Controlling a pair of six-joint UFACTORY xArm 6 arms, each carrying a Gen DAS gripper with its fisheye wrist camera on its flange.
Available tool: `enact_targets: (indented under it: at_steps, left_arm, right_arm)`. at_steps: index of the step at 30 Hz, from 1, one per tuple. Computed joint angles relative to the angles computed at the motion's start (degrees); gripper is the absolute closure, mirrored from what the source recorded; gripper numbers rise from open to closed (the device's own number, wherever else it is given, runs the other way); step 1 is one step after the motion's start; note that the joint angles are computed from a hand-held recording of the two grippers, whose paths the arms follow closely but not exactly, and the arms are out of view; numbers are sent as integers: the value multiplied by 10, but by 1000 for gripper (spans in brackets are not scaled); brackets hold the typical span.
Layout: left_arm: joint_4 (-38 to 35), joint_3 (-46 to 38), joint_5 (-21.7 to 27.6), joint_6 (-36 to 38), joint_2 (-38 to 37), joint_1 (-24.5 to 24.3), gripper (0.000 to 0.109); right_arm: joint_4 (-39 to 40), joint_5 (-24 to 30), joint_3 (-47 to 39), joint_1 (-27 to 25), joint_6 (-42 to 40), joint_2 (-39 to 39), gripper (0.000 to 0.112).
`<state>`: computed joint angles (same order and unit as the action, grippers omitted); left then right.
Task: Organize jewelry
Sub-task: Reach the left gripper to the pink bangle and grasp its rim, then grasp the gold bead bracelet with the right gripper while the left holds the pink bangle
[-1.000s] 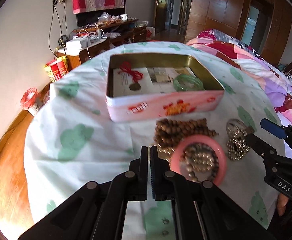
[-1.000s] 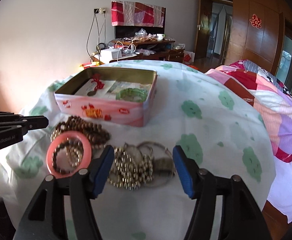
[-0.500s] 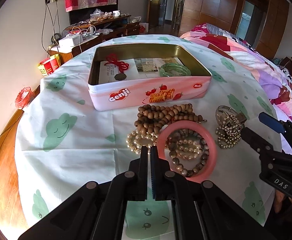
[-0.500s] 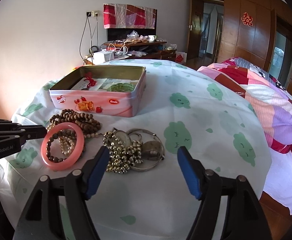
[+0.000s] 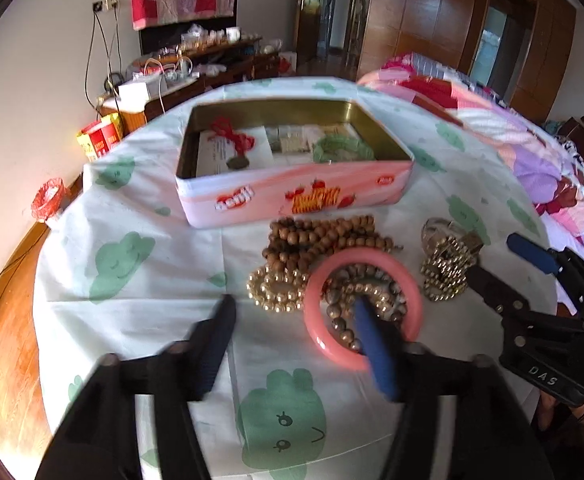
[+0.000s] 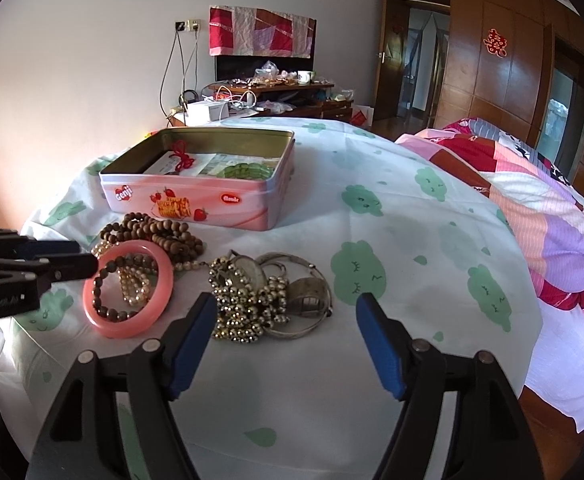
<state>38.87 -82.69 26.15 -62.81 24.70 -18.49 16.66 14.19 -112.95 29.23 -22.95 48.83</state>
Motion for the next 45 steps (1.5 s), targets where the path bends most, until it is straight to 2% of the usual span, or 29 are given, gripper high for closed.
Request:
enact_targets:
  at_steps: [2, 5, 7, 11, 17, 28, 32, 45]
  left_arm:
    - [0, 3, -5, 1, -2, 1, 45]
    - [12, -9, 38, -15, 4, -1, 45]
    - [18, -6, 48, -27, 0, 1, 45]
    - [17, -4, 44, -19, 0, 1, 45]
    - [15, -18, 63, -1, 13, -7, 46]
    - [-17, -32, 44, 55, 33, -10, 80]
    - [-8, -23, 33, 44, 25, -8, 99]
    - [47, 7, -15, -17, -19, 8, 100]
  right_arm:
    - [2, 0, 0, 0, -1, 0, 38]
    - [0, -1, 1, 0, 1, 0, 38]
    - [-1, -2, 2, 0, 0, -1, 38]
    - [-2, -4, 2, 0, -1, 0, 34]
    - [-7, -8, 6, 1, 1, -2, 34]
    - [-31, -12, 12, 2, 17, -3, 29]
    - [-30, -13, 13, 2, 12, -4, 29]
    - [23, 7, -21, -1, -14, 9, 30]
